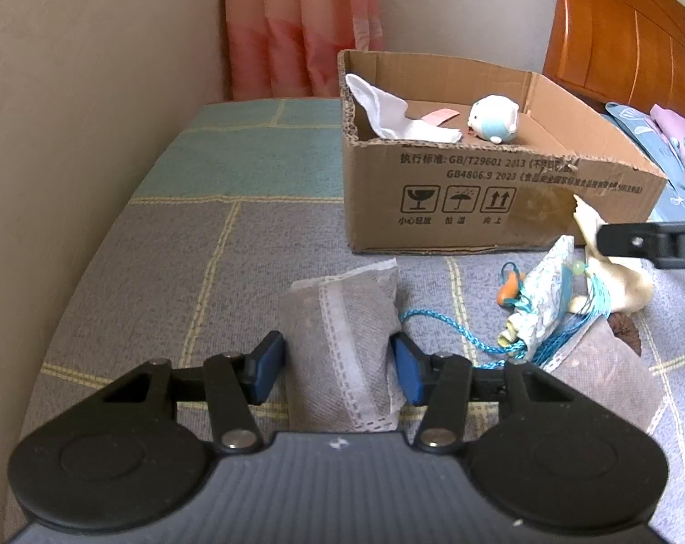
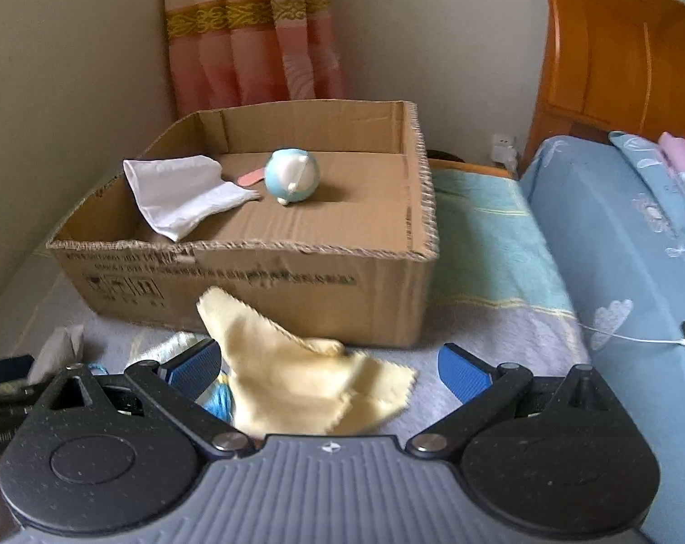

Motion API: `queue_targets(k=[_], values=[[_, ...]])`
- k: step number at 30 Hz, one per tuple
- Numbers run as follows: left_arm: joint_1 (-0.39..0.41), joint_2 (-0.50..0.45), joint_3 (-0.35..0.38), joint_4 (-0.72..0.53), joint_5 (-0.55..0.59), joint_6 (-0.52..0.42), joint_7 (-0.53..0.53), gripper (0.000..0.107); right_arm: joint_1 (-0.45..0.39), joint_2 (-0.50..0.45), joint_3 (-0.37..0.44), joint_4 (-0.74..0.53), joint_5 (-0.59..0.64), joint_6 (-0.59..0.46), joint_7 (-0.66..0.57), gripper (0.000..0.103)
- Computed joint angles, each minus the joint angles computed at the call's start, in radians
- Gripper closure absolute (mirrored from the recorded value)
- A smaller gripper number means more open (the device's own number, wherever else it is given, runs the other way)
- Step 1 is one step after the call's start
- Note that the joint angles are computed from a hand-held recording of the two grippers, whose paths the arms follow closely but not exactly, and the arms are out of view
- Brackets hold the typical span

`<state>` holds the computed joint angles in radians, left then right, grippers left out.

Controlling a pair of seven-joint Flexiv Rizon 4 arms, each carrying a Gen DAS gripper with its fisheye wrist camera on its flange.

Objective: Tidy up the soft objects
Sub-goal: 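Grasp the yellow cloth with the right tool while the left tool holds the grey sachet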

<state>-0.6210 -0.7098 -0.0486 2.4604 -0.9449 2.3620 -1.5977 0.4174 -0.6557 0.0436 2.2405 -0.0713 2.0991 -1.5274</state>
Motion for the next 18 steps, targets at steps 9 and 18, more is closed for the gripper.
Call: queue_targets(k=[9, 18], values=[[-0.001, -0.002, 0.001, -0.002, 0.0, -0.001, 0.0, 0.054, 0.1, -0.044, -0.08, -0.045, 0.086, -0.063, -0.012, 0.0], [-0.006, -0.003, -0.001, -0.007, -0.019, -0.003, 0.008, 0.054, 0.123, -0.076, -0.083, -0.002, 0.114, 0.029, -0.055, 0.005]])
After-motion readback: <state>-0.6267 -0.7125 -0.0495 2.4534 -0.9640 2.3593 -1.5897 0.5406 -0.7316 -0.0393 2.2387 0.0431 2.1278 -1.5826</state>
